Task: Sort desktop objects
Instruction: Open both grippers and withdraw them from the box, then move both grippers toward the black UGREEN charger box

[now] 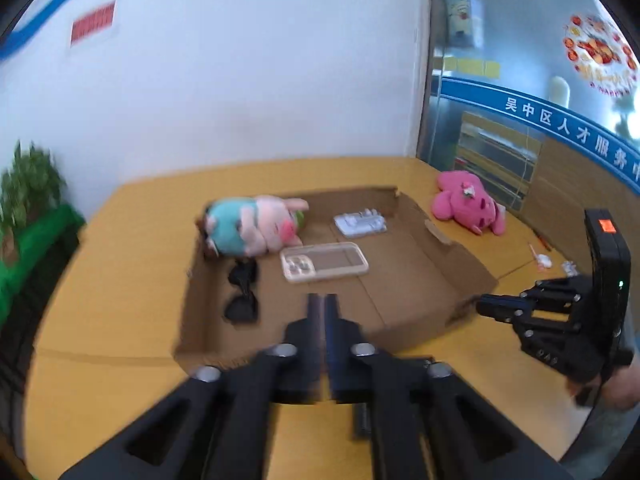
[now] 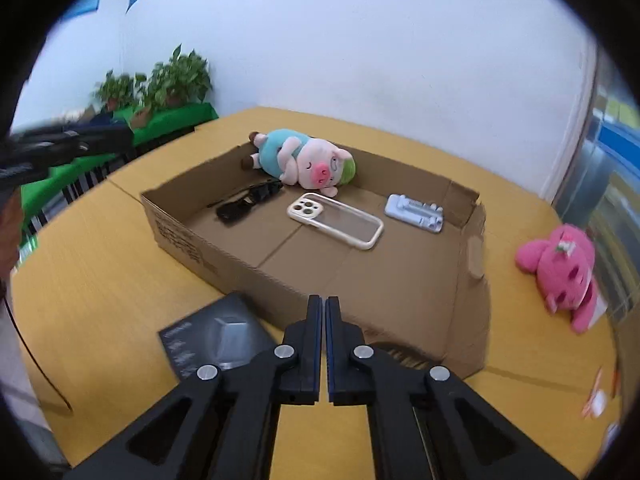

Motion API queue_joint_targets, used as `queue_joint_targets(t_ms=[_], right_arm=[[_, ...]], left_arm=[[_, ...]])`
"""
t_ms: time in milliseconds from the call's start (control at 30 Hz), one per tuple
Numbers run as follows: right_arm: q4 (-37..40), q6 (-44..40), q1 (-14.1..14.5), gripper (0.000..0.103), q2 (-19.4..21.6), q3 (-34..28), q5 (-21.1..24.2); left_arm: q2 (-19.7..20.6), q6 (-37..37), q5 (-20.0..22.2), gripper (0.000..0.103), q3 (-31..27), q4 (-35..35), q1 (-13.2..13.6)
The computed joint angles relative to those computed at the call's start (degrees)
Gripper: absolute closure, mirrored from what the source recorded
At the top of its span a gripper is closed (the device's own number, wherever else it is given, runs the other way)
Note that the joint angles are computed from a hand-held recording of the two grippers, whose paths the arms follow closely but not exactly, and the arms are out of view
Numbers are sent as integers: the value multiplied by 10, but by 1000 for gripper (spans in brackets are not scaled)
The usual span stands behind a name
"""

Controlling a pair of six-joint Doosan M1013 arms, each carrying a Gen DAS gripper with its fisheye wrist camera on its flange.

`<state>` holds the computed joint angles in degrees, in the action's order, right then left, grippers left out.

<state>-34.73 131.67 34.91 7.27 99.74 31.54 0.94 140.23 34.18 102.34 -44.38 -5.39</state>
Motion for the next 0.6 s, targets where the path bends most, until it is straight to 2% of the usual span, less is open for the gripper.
queue_joint_targets(t_ms=[33, 67, 100, 133, 167, 200, 333, 400, 500, 533, 600], right_arm=[[-10, 28, 5, 97, -3, 5, -5], [-29, 61, 10, 90, -5, 9, -3], [-37, 81, 12, 63, -7, 11, -4], [-46, 109, 14, 28, -12, 16, -8], [-72, 150, 19, 18, -18, 21, -9], [-120, 205, 26, 17, -25, 28, -6], [-159, 249, 42, 17, -34, 28, 25], [-200, 274, 57, 17, -34, 25, 57], [-253, 325, 73, 17, -38, 28, 83], [-272, 348, 77, 17, -41, 32, 85], [-304, 392, 84, 17, -47, 43, 81]], left_arm=[[-8, -21, -12, 99, 11, 8, -4], [-18, -41, -46, 99, 27, 37, -16], [-28, -63, -80, 88, 41, 78, -30], [-37, -95, -97, 73, 50, 119, -40], [-45, -143, -114, 27, 59, 166, -50], [-52, -184, -130, 2, 68, 202, -58], [-73, -213, -181, 3, 96, 206, -70], [-76, -183, -176, 3, 99, 157, -66], [-78, -203, -182, 4, 101, 159, -67], [-80, -190, -180, 4, 103, 146, -65], [-86, -207, -187, 4, 107, 165, -67]])
